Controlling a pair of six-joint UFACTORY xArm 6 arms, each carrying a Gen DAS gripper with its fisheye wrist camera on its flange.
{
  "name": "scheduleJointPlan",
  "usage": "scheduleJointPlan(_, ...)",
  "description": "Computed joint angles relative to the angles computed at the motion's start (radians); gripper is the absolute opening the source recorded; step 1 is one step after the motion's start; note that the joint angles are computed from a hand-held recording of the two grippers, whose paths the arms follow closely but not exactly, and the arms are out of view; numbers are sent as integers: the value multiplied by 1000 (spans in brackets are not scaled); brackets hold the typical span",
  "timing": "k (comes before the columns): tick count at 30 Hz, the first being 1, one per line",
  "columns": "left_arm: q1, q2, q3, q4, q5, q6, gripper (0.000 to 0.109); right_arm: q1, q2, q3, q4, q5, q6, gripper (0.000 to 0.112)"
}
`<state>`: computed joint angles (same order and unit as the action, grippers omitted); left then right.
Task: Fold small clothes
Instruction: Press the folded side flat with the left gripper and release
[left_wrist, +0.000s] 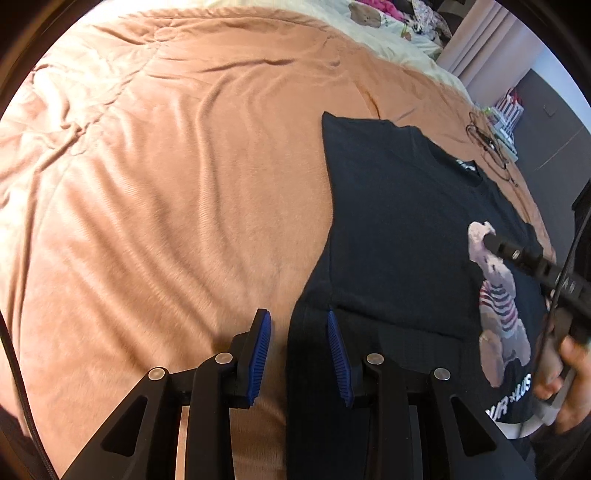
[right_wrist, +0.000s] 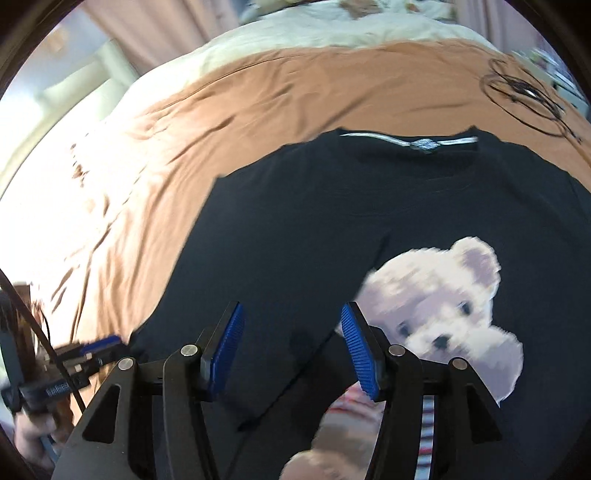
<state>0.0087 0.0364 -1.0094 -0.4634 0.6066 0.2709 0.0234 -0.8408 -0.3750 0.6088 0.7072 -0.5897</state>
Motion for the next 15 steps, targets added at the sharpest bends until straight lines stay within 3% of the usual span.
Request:
scheduleJointPlan(5, 16, -95, 79, 11, -1, -26, 34, 30, -88, 58, -61, 76, 12, 19)
scheduleJointPlan(10, 33, -195, 164, 27, 8, -42, 34, 53, -119, 103, -221, 98, 119, 12)
scheduleJointPlan(15, 41, -287, 238, 41, 13, -64, 34, 7, -241, 92, -274, 219, 149, 12)
